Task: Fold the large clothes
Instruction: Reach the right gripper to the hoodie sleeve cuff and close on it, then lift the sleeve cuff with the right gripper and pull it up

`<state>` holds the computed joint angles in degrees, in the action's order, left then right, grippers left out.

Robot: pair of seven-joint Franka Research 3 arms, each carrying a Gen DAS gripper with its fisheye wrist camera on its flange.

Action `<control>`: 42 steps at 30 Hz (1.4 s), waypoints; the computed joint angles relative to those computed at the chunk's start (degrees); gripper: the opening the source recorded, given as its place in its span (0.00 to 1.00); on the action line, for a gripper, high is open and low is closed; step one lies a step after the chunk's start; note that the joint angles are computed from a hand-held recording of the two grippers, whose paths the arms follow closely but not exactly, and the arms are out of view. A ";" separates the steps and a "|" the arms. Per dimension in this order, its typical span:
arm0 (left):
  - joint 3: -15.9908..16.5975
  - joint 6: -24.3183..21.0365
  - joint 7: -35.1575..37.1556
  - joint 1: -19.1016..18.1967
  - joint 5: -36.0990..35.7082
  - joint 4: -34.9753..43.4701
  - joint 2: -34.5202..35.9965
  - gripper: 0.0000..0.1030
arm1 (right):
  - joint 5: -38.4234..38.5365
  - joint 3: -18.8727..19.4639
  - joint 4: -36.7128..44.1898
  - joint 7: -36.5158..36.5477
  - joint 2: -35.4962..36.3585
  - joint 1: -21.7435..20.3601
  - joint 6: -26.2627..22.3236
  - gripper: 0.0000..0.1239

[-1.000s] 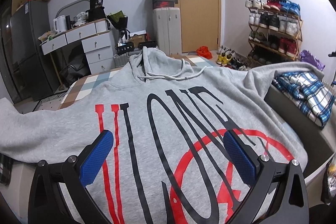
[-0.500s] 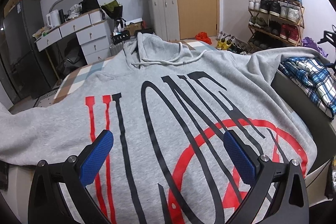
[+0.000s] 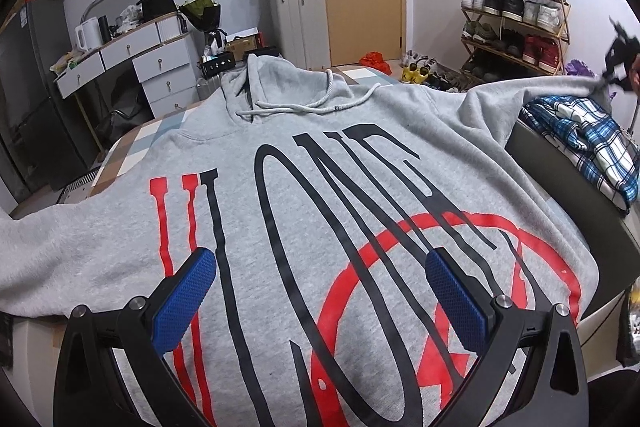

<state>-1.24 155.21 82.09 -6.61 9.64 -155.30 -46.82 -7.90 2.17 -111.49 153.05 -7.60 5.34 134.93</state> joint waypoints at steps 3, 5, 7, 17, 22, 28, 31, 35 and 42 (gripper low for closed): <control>0.35 -0.49 0.47 -0.47 -0.38 0.25 0.49 0.99 | -6.60 1.41 2.85 -0.46 0.33 0.35 0.01 0.05; 0.72 -0.79 0.69 -0.84 -0.94 0.41 0.54 0.99 | -9.91 2.03 4.03 -0.50 0.38 0.88 1.19 0.04; 0.70 -0.69 0.69 -0.70 -1.16 0.21 0.05 0.99 | -12.65 2.60 4.26 0.10 -0.22 1.40 2.88 0.04; 1.89 0.87 0.16 0.77 -1.41 -0.81 -2.40 0.99 | -22.15 6.39 9.98 1.45 1.43 4.90 11.49 0.02; 2.74 1.62 -0.22 2.33 -1.55 -1.44 -4.00 0.99 | -22.07 7.06 19.57 -1.70 8.17 10.50 9.25 0.02; 5.48 0.97 1.54 2.16 -2.89 -3.04 -7.61 0.99 | -17.66 6.16 28.22 -9.19 14.97 17.26 3.75 0.02; 6.85 0.56 3.37 1.07 -3.89 -3.15 -8.29 0.99 | -14.24 3.19 18.14 -5.66 9.24 16.73 10.54 0.03; 7.43 0.74 5.06 0.25 -5.22 -2.60 -7.22 0.99 | -2.24 1.38 4.70 -1.89 1.46 12.43 11.52 0.03; 4.84 1.61 5.32 1.30 -5.16 -1.91 -2.93 0.99 | 6.48 0.02 -11.04 -0.90 -6.09 4.45 15.17 0.25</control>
